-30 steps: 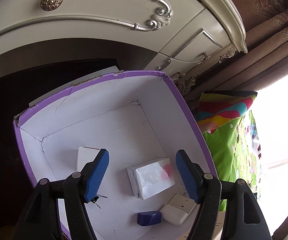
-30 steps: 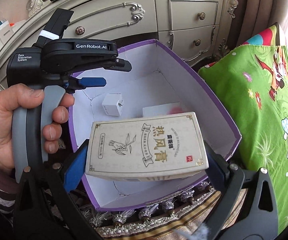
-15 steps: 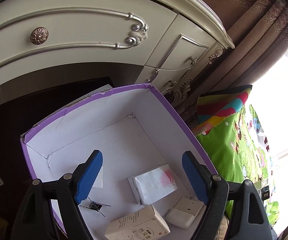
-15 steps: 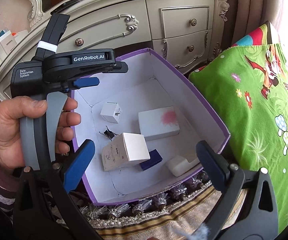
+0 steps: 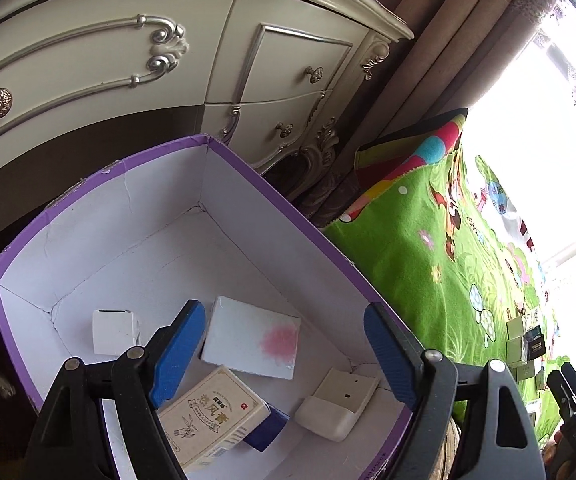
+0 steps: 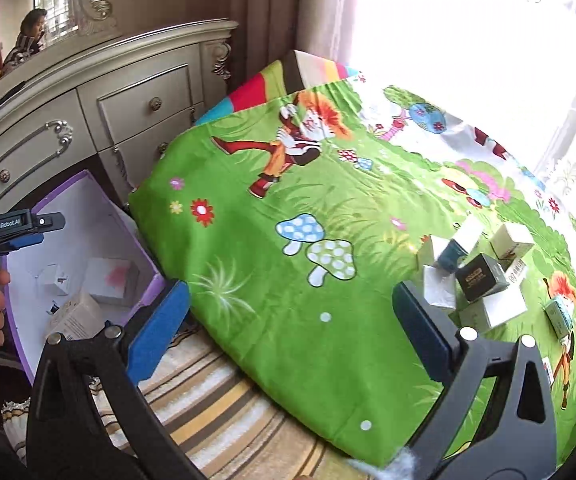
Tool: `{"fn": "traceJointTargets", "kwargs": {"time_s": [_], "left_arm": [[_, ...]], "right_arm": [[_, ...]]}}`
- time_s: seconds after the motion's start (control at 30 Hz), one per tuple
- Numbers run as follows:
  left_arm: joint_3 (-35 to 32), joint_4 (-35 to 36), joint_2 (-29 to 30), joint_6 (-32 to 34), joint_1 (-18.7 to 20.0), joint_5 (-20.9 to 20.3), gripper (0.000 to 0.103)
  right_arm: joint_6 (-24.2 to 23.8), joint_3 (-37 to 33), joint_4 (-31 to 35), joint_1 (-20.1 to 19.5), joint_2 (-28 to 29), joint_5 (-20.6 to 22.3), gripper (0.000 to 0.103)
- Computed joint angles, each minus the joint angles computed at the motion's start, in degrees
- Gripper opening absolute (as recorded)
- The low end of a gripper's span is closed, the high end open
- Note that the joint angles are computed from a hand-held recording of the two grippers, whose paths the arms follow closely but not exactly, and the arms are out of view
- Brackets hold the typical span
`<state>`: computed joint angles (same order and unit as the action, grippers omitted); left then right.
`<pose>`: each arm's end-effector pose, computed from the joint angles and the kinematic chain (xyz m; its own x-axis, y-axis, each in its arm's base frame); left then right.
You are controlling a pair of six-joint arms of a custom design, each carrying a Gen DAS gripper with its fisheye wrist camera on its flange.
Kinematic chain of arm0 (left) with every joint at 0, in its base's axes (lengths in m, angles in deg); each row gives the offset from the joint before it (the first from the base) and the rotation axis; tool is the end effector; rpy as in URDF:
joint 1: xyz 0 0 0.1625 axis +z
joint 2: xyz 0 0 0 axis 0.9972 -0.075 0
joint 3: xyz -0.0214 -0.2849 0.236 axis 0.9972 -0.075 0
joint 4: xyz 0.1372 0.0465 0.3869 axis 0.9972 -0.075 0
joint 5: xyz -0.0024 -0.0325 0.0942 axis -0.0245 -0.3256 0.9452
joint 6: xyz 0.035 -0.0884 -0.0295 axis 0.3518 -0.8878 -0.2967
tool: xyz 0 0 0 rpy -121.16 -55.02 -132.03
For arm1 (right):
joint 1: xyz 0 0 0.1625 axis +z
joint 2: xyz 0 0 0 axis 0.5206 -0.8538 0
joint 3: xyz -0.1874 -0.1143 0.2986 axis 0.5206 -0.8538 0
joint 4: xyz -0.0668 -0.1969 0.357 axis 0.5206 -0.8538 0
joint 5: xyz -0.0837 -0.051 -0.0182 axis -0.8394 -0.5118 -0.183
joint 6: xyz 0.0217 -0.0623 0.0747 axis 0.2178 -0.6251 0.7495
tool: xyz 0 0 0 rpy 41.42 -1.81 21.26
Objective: Organize rigid objects
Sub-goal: 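Move both open tools back over the boxes on the bed, then grasp the tall grey-white box with the left tool while the right grasps the red-white medicine box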
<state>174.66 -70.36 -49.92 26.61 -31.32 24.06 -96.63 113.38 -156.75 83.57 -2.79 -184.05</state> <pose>-0.1033 -0.5016 0.3246 -0.8652 -0.3486 -0.3604 -0.0075 0.7277 -0.6858 0.3130 -0.5220 0.1967 -0.6538 -0.1876 0.7330 -0.6018 0.7161 -0.3535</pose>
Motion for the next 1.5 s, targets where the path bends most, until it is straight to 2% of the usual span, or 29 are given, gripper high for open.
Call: {"fn": "traceJointTargets", "kwargs": {"time_s": [0.2, 0.47, 0.6, 0.67, 0.83, 0.97, 1.13, 1.33, 1.5], "left_arm": [[-2.46, -2.41, 4.97, 2.43, -1.83, -2.57, 0.083], [-6.81, -6.13, 13.03, 7.17, -4.49, -5.27, 0.082], [-9.42, -9.61, 18.07, 12.15, -6.02, -6.8, 0.082], [-11.25, -11.39, 21.11, 15.34, -6.79, -8.52, 0.078], [-16.88, -14.1, 28.92, 24.2, -9.04, -11.87, 0.057], [-22.15, -14.27, 34.93, 30.76, -10.81, -13.84, 0.051], [-29.3, -10.6, 41.66, 36.08, -11.94, -14.69, 0.05], [-40.42, -2.6, 49.15, 37.82, -11.86, -16.49, 0.05], [-50.51, 4.24, 56.21, 37.96, -11.5, -15.02, 0.05]], "right_arm": [[6.26, 2.72, -6.52, -5.47, -4.51, -9.26, 0.102], [13.4, 6.73, -10.44, -11.05, -9.91, -15.53, 0.102], [16.21, 8.23, -10.14, -12.82, -11.51, -15.65, 0.102], [16.49, 8.55, -10.29, -13.52, -11.61, -15.53, 0.102], [17.99, 9.34, -10.48, -15.3, -12.17, -15.41, 0.102], [18.55, 9.83, -11.46, -16.46, -12.44, -15.45, 0.102], [19.01, 10.37, -11.61, -17.6, -12.78, -14.49, 0.102], [20.33, 10.95, -10.68, -18.76, -13.55, -12.98, 0.097], [20.62, 11.05, -10.02, -19.21, -13.74, -12.08, 0.093]]}}
